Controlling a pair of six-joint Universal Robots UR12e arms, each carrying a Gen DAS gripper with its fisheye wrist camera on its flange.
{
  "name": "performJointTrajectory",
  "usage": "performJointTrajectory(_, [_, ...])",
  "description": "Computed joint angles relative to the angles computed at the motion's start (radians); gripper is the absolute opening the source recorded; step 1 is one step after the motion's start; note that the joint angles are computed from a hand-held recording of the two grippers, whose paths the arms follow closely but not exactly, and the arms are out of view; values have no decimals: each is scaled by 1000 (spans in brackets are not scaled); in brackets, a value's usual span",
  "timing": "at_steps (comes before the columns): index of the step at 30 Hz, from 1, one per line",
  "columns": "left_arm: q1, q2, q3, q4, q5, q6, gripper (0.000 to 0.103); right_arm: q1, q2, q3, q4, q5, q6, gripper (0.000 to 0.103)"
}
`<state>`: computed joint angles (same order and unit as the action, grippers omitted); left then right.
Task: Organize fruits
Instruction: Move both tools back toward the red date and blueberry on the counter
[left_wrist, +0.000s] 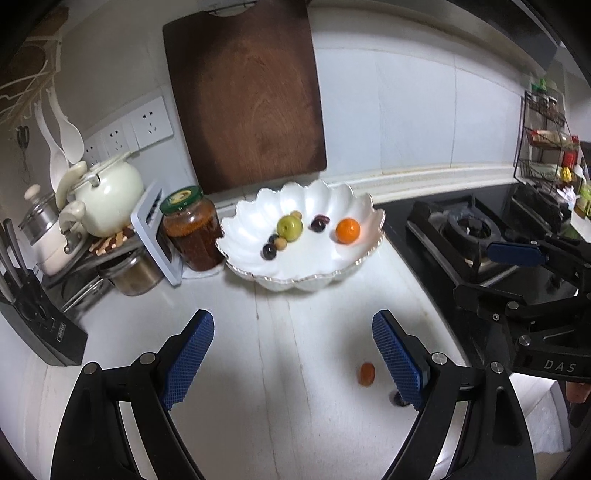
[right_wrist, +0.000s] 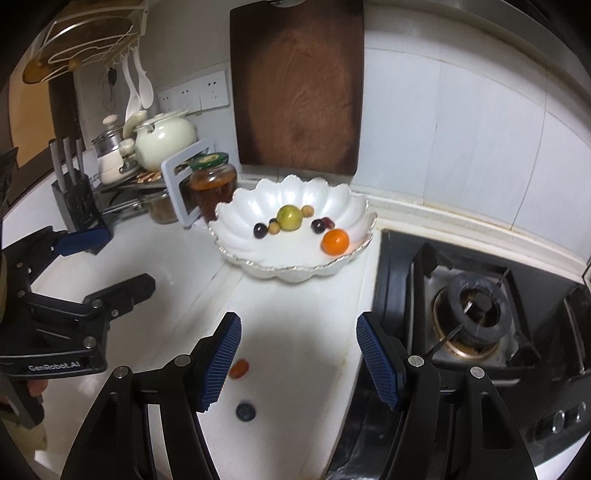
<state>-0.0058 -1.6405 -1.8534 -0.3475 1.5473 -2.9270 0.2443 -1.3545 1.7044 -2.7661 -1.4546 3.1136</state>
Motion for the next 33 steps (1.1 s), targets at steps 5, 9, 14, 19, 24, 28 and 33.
performJointTrajectory(5, [8,8,-16,-16,-25,40,88,10,-8,18,10,8,-16,66])
performJointTrajectory(9, [13,12,-30,-24,-40,63,88,18,-10,34,13,6,-32,66])
performJointTrajectory(14, [18,9,-40,-47,-65,100,88,27,-9,47,28,-2,-50,66])
performJointTrajectory(19, [24,3,-54,-41,-96,132,87,32,-3,56,36,-8,-51,66])
performJointTrajectory(24, [29,-10,-67,-25,-125,195,82,39,8,63,48,-8,-54,66])
performJointTrajectory(28, [34,-20,-65,-39,-155,231,80,40,15,65,73,17,-60,65])
performJointTrajectory(33, [37,-35,-61,-62,-179,257,74,43,27,65,93,22,-54,64])
